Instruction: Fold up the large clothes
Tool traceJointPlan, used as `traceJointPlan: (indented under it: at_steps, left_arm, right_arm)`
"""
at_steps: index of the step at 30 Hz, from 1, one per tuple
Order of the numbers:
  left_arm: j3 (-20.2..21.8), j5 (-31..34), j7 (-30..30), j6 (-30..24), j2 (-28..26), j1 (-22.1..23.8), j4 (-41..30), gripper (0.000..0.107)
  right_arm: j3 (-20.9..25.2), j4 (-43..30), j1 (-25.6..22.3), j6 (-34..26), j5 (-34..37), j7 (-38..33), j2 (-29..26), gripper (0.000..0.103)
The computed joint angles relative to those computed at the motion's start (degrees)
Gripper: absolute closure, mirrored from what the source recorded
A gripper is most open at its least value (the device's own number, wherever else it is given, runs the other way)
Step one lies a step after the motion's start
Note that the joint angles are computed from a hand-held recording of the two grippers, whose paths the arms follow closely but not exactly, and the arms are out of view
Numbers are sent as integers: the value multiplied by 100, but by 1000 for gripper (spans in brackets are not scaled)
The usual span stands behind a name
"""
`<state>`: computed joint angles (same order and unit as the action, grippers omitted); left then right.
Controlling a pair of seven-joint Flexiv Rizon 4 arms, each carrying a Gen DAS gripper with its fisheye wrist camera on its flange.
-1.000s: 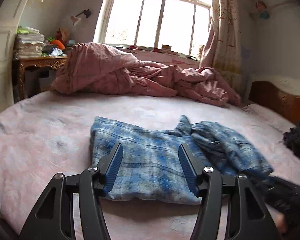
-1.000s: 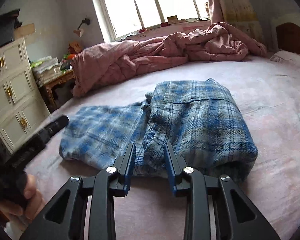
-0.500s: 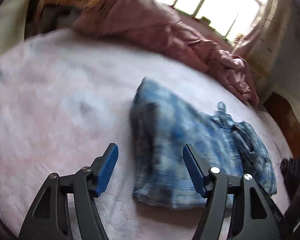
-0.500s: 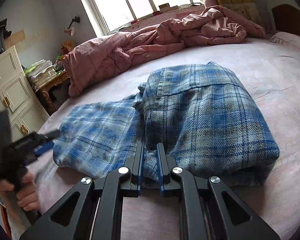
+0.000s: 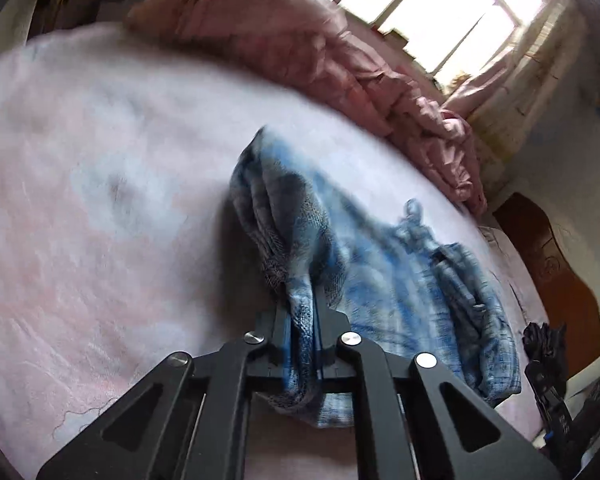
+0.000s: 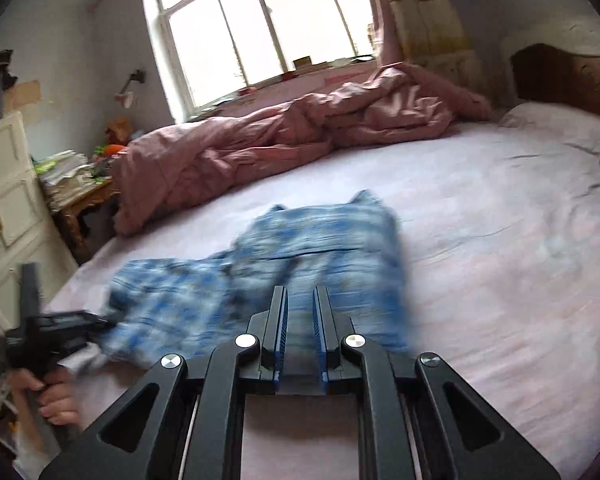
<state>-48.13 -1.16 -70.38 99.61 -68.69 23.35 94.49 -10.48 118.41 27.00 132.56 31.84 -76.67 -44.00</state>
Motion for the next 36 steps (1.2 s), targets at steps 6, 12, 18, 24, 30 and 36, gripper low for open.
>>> traceJointPlan:
  at_steps: [6,12,18,24,30,36]
  left_arm:
    - [-826,746,299,350,-4,304,293,101]
    - [-1172,835,722,-13,149,-201,140,101]
    - [-892,511,1231,-289,125,-1125,-152,101]
    - [-297,-165,1543,-754,12,-1968,-691,98]
    - [-447,-40,2082,-376,89,-1659,-85,87]
    - [-990,599,2086,238,108,-770,685,52]
  right_arm:
    - [272,291,-589,131,-288,431,33,89]
    - [272,478,-847,310,-309,675,-68,89]
    - [367,617,-1190,457,-530,1008,-167,89]
    - [245,663,-1197,527,-438,1087,-214,89]
    - [276,660,-1376,519,-560,1230,-237,89]
    - [260,750,-1299,707,-551,1188,-196,89]
